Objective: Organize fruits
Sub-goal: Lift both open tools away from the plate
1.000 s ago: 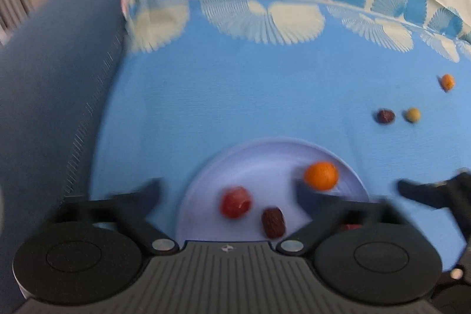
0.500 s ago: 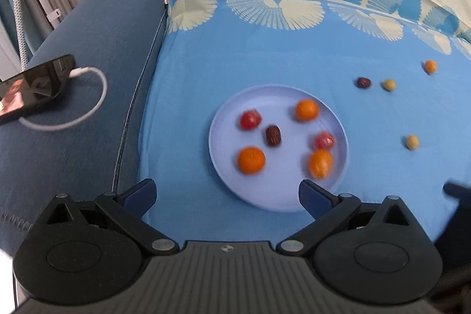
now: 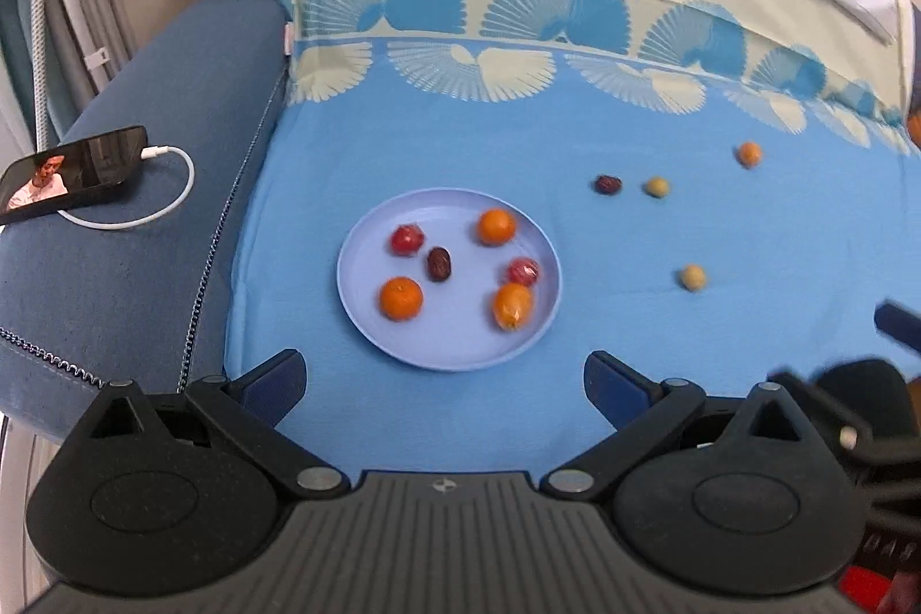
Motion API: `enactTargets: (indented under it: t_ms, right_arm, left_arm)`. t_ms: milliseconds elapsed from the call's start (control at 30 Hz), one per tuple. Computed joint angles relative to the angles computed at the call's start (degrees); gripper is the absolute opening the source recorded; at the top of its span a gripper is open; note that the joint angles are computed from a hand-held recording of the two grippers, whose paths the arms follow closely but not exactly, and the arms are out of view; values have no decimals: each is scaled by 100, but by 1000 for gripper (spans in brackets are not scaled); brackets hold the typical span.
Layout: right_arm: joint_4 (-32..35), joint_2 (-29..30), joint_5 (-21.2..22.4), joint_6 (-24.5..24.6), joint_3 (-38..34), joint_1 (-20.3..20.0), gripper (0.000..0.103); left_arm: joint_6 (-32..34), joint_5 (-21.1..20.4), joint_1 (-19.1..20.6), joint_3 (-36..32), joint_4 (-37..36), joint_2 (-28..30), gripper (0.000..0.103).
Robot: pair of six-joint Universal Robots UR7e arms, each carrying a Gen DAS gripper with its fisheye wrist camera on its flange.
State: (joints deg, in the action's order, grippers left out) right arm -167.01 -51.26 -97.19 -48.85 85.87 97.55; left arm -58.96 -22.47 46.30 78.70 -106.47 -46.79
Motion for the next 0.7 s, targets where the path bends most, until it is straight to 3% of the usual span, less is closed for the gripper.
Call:
enactTargets:
  t_ms: [267, 700]
  right_arm:
    - [-146, -167, 88, -113, 190, 5, 102]
    - [-48, -174, -24, -137, 181, 44, 102]
  left_arm:
    - [-190, 232, -162, 316, -67, -165, 103]
    - [-139, 157, -173, 400, -194, -230, 103]
